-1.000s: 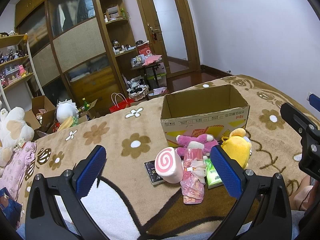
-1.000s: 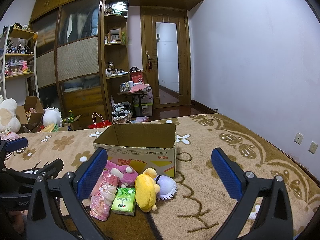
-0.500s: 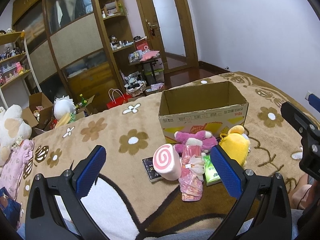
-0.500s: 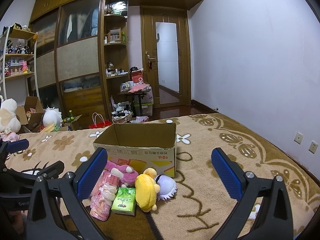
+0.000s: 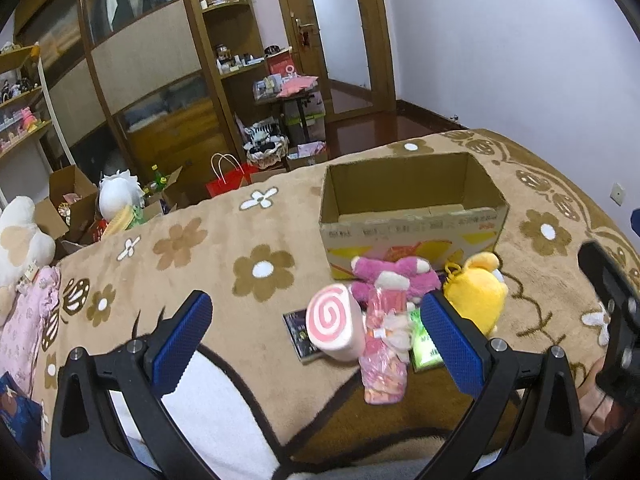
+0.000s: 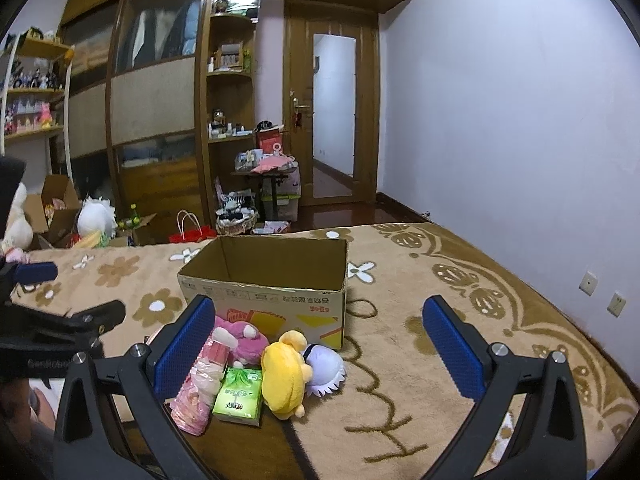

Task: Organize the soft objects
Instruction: 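Grasp the pink swirl plush with the left tool while the right tool grasps the yellow plush dog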

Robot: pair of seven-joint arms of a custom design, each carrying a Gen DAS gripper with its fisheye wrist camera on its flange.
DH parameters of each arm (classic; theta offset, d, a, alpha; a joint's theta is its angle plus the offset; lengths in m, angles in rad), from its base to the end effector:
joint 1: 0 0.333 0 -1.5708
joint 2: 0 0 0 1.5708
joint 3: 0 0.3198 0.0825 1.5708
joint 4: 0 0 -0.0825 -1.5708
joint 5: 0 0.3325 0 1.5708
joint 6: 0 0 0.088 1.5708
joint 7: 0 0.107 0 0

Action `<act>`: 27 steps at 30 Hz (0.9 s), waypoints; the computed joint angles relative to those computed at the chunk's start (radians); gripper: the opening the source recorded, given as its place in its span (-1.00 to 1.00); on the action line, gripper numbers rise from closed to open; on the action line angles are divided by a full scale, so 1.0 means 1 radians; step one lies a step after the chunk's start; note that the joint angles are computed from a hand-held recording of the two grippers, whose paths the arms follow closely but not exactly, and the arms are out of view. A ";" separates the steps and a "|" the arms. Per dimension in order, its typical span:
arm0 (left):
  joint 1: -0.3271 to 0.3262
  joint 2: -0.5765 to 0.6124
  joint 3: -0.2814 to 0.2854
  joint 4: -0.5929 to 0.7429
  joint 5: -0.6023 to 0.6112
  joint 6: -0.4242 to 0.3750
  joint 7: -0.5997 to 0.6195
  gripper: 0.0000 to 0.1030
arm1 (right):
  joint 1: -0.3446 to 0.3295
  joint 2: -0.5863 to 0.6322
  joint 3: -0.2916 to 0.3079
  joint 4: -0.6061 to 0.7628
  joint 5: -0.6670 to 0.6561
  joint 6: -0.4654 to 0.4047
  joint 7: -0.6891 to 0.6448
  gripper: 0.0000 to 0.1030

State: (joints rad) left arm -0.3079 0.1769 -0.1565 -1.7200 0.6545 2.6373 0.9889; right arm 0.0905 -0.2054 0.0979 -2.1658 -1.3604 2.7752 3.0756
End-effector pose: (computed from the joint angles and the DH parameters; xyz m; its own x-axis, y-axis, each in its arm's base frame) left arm 0.5456 -0.2813 0.5820 -0.2391 -0.9544 -0.1785 -0.6082 0.2905 -0.7387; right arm 0.4626 0.1357 0.5701 -0.2022 -0.9787 0.0342 -0.4155 0.0541 -0.9080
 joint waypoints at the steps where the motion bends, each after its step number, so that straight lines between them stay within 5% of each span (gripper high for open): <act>1: 0.003 0.012 -0.003 0.017 -0.015 -0.004 0.018 1.00 | 0.003 0.006 0.000 0.005 0.014 -0.005 -0.021 1.00; 10: -0.005 0.133 0.002 0.184 -0.158 -0.080 0.162 1.00 | 0.029 0.077 -0.010 0.070 0.174 -0.033 -0.207 1.00; 27: -0.047 0.297 0.039 0.338 -0.231 -0.146 0.253 1.00 | 0.051 0.255 -0.099 0.172 0.395 0.043 -0.373 1.00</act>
State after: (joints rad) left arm -0.3550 0.4739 -0.1172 -1.3819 0.4239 2.4917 1.2416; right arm 0.1417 0.0493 -0.0012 -1.9939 -0.9659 2.8183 2.7021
